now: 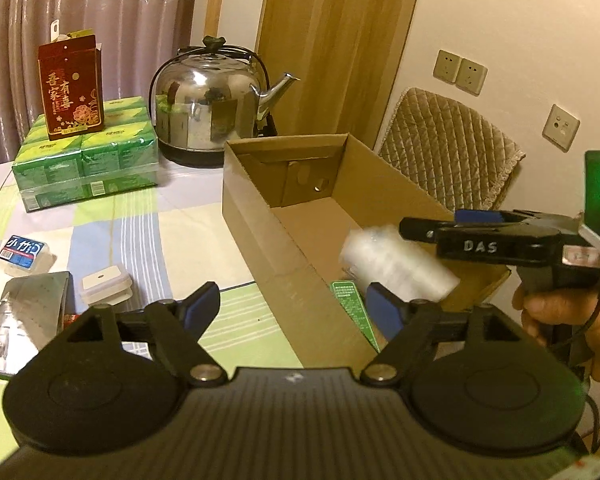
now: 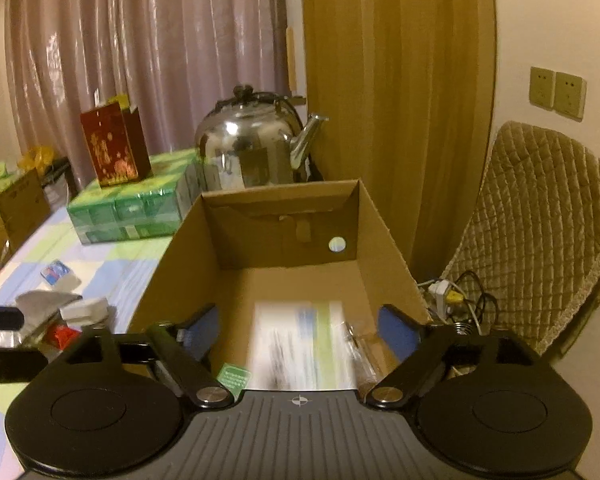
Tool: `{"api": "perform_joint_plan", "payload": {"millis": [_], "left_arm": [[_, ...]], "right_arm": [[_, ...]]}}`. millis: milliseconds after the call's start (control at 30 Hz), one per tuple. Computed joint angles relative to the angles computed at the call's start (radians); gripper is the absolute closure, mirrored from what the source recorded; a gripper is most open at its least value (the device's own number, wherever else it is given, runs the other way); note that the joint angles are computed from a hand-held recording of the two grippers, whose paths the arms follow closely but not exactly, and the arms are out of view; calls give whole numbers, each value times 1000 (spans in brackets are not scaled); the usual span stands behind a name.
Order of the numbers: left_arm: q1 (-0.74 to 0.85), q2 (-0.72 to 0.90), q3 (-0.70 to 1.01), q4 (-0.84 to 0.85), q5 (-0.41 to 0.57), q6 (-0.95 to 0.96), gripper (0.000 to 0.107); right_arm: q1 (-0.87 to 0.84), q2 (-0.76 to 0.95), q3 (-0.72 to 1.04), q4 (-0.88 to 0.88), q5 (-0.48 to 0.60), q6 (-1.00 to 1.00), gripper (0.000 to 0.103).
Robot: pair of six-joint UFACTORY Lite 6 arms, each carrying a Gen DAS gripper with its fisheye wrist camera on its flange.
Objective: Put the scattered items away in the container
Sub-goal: 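Open both grippers to drop the white box and cable into the cardboard box, then move both grippers back over the table toward the foil bag and spoon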
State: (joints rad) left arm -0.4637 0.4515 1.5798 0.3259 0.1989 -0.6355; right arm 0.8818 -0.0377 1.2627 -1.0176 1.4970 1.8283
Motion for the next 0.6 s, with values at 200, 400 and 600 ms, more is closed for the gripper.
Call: {"api": "perform_joint_plan", "payload": {"millis": [200, 400, 600], "left_arm": [[6, -69, -119, 199, -30, -215, 22], [21, -227, -340, 564, -43, -593, 15], [76, -459, -613, 755, -21, -795, 12]], "right_arm": [[91, 5, 12, 2, 68, 62, 17], [193, 123, 143, -15, 136, 105, 11], [252, 297, 356, -73, 109, 54, 5]]}}
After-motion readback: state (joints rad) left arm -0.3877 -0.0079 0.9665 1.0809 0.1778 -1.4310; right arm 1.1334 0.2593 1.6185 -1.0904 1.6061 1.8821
